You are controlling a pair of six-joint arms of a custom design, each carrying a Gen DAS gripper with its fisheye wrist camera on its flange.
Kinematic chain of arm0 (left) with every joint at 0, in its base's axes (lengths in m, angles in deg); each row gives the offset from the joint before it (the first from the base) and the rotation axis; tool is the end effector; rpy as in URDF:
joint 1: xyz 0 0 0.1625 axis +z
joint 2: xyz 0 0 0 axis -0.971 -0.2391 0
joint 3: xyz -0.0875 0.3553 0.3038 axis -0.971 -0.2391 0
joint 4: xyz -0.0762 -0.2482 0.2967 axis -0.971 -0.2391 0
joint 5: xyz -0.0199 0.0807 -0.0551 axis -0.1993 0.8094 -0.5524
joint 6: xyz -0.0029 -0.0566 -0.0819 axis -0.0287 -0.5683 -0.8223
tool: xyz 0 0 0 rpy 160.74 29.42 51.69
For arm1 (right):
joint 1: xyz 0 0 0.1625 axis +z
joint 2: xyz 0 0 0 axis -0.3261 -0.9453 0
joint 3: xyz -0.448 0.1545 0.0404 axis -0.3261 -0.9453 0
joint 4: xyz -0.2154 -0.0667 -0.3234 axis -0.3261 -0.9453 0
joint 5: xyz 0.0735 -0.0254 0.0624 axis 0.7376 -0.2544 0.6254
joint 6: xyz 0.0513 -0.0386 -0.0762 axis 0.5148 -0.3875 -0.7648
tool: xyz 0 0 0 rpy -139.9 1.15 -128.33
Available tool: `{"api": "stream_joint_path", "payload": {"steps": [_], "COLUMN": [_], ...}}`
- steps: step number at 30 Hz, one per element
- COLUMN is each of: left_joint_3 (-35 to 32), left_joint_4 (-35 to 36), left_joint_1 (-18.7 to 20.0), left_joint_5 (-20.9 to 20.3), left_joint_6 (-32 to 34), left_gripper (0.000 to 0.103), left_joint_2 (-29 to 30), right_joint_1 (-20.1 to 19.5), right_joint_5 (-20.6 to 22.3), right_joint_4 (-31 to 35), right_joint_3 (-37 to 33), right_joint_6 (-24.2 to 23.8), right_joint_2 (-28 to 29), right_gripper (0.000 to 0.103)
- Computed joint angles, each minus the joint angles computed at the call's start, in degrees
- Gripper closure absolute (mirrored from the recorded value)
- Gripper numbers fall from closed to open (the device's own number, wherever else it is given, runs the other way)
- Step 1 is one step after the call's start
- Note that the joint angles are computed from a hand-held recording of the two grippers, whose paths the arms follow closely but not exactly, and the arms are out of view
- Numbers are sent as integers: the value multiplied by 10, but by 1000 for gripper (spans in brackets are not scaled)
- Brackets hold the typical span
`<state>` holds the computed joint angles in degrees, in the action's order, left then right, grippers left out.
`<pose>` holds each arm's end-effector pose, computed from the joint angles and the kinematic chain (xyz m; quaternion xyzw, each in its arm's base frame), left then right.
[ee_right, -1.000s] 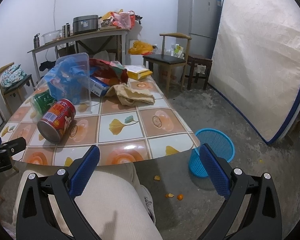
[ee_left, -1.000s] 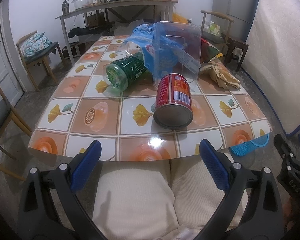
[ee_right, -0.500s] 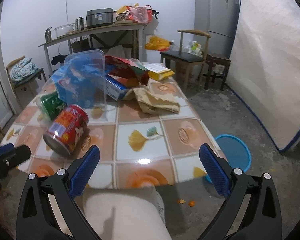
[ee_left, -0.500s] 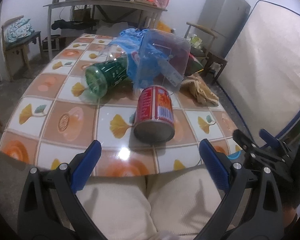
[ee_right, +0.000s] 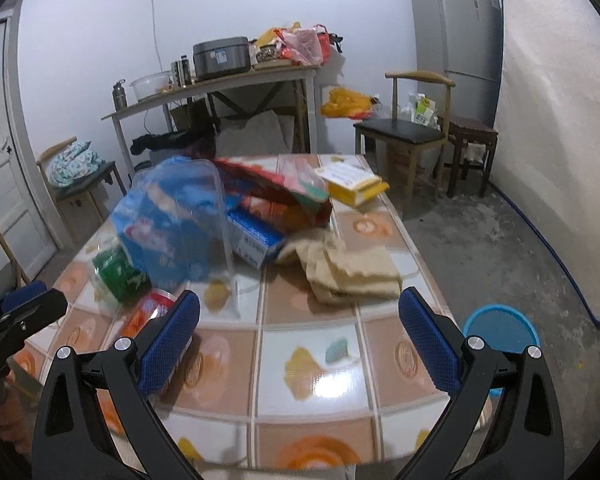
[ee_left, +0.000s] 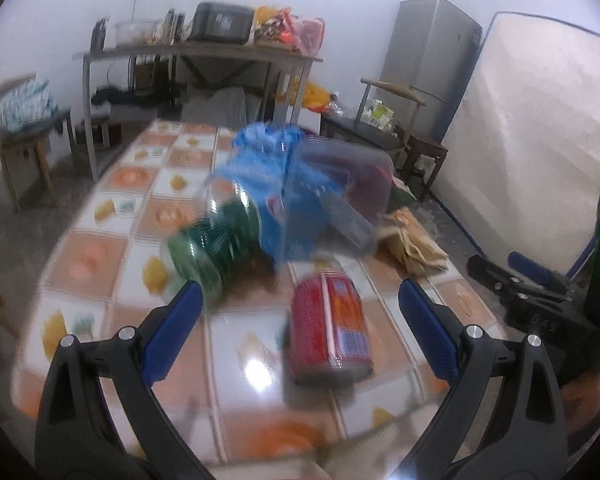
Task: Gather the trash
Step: 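Grasp the clear plastic box with the left tool while the right tool grasps the red snack bag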
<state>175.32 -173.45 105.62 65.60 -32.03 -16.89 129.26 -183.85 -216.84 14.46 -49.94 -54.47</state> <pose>-0.4657 -0.5267 0.3094 -0.0208 0.7887 -0.5164 0.3328 0.3520 -0.6456 0.4268 0.3901 -0.8528 0.3060 0.1643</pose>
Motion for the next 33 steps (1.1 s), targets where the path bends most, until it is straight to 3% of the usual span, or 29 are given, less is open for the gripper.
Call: {"api": "stream_joint_path", "payload": {"steps": [6,14,16,18,23,26,30,33], "left_joint_3": [-44,-82,-80,-92,-110,-132,-169,-222], "left_joint_4": [39,43,15,31,50,90,140,239], "left_joint_1": [20,45,50,56,69,73,76,84], "left_joint_5": [34,31,18,3,-10,5,42,52], "left_joint_6": [47,117,145,142,133,118,132,119], "left_gripper": [9,10,20,34,53,60,61,61], "left_joint_2": [7,23,27,33,41,49,65,85], "right_joint_1": [0,1,0,1,1,2,4,6], "right_joint_5": [23,46,58,62,79,82,88,89], "right_joint_4": [-5,21,46,54,102,121,146,172], "right_joint_3": [-56,-170,-202,-215,-264,-288,-314,-337], "right_joint_6": [-33,-78,-91,-110,-154,-180,-222,-263], "right_joint_2": [37,101,116,126,155,170,188,203], "right_gripper": [7,29,35,41,53,60,64,65]}}
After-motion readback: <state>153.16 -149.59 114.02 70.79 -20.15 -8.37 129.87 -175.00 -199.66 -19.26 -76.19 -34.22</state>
